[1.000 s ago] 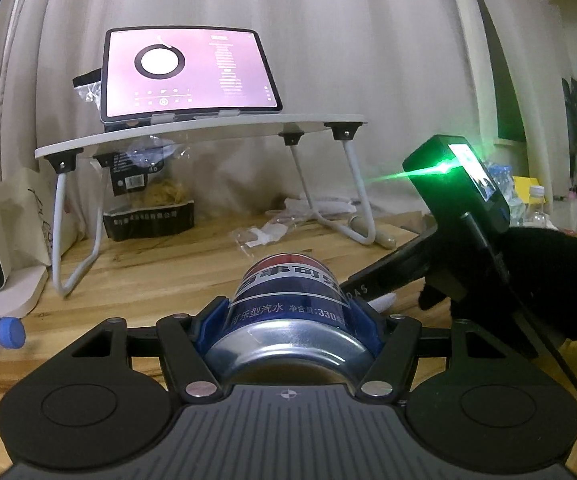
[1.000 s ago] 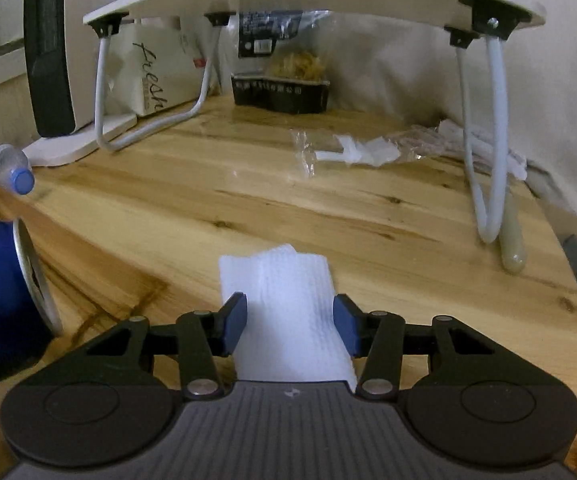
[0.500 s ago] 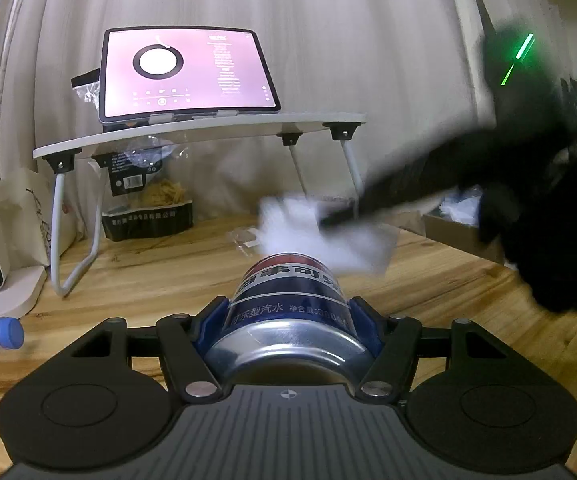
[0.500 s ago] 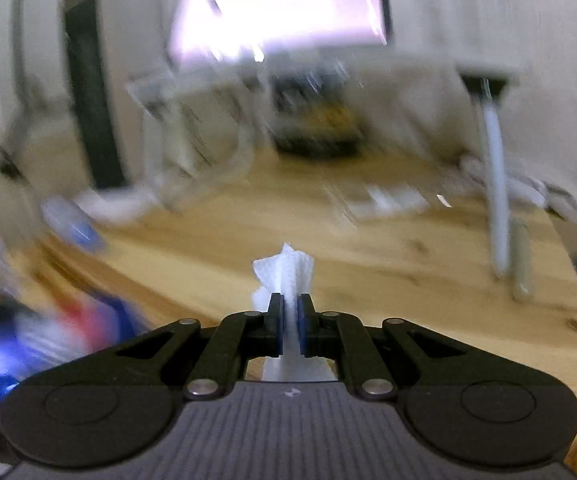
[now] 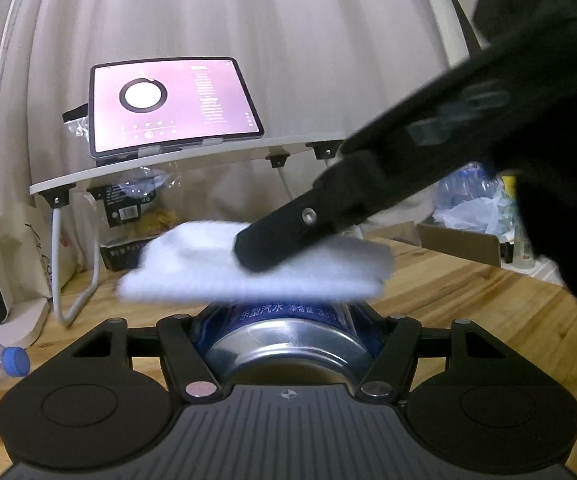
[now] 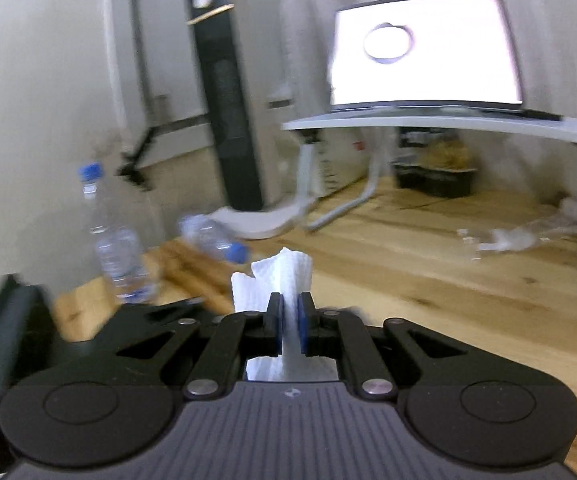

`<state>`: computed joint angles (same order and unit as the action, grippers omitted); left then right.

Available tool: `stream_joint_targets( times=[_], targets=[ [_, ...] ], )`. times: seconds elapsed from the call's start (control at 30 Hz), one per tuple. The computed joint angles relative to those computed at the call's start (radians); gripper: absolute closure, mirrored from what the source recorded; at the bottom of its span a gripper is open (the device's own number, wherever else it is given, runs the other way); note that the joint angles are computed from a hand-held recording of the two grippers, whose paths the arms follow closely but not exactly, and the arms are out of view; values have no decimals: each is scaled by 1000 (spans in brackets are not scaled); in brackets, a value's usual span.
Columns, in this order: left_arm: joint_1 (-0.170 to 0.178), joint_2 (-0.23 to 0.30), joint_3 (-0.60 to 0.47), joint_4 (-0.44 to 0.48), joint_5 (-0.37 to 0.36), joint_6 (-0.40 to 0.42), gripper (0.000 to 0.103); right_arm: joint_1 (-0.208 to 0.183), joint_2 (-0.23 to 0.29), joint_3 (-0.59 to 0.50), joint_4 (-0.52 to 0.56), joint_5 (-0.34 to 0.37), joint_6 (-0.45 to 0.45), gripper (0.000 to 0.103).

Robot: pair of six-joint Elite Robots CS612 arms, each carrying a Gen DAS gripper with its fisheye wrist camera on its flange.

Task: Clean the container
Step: 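Wipe the can with the towel in the right gripper while the left holds it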

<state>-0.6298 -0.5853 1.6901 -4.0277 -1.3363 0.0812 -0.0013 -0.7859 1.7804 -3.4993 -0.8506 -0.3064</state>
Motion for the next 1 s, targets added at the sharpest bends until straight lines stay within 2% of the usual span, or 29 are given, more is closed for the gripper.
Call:
stream_joint_targets(
  times=[0.1, 0.2, 0.3, 0.4, 0.57, 0.67, 0.8, 0.87, 0.93, 1.0],
  targets=[
    [2, 0, 0, 1, -3, -7, 36, 8, -29, 41, 33, 42, -95, 92],
    [0, 1, -1, -7, -2, 2, 36, 19, -36, 60, -1, 14, -134, 92],
    [3, -1, -2, 5, -15, -2, 36, 30, -9, 35, -87, -80, -104, 92],
    [8, -3, -3, 15, -25, -19, 36, 34, 21, -9, -115, -156, -60, 92],
    [8, -3, -2, 11, -21, -24, 36, 28, 39, -35, -116, -180, -39, 92],
    [12, -5, -1, 20, -28, -53, 36, 26, 31, -19, -114, -151, -54, 92],
    [18, -7, -1, 28, -34, -84, 36, 5, -4, 31, -37, -4, -80, 92],
    [17, -6, 0, 26, -33, -81, 36, 1, -17, 53, -23, 29, -99, 92],
    [17, -6, 0, 26, -32, -79, 36, -3, -21, 63, -28, 32, -96, 92],
    [19, -7, 0, 29, -35, -90, 36, -2, -12, 56, -65, -15, -81, 91]
  ],
)
